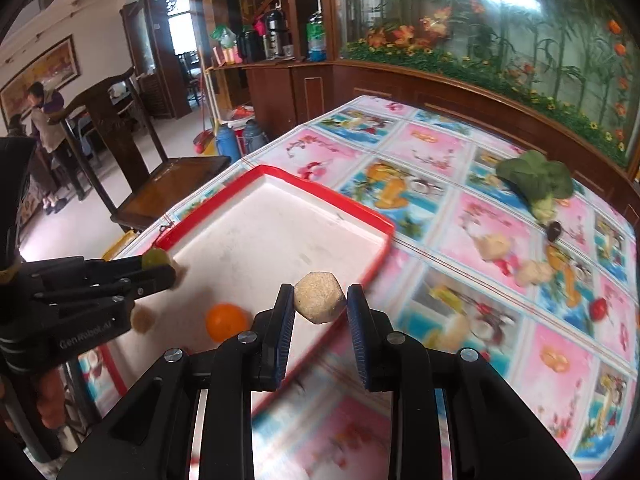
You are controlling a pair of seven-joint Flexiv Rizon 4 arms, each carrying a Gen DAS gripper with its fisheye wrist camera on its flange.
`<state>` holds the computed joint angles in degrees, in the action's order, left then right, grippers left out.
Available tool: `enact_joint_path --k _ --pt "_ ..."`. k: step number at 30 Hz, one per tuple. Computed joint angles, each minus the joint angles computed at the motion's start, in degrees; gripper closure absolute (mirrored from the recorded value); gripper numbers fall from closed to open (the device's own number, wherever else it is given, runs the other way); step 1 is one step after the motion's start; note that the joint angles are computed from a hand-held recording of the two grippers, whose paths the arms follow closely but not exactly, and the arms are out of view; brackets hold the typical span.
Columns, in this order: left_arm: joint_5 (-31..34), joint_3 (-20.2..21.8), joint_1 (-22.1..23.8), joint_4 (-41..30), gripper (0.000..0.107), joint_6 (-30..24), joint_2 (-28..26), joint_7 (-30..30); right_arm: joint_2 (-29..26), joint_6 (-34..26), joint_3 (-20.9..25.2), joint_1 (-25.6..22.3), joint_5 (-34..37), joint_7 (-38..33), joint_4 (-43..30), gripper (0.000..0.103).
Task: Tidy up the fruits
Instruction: 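Carry the beige chunk and green lime over the red-rimmed tray with both grippers, then open the left gripper to drop the lime while the right releases the chunk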
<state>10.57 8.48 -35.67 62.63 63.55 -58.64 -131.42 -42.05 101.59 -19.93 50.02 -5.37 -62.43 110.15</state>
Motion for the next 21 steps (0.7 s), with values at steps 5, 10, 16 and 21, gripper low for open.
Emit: enact_joint_path --k 5,10,16,21 --pt "-1.11 -0.74 1.29 -5.27 0.076 -3.36 -3.46 1.37 -3.90 -6.41 7.53 -6.85 -4.31 1.29 -8.23 0.077" --pt "-1.51 -0.94 1.72 -9.87 0.076 -6.50 -6.39 2.50 -7.06 -10.81 11.50 -10.57 -8.94 3.63 -13.08 0.077" --pt "-2.41 -1.95 2.71 -11.82 0.076 -8.16 -8.00 2.81 -8.73 -12.58 13.75 -12.72 -12.67 5.03 -15.29 0.077" --pt "-2.35 -1.78 2.57 -12.34 0.076 -8.57 -8.55 2.38 -9.16 -13.19 14.80 -13.74 -14.31 5.54 -15.70 0.077"
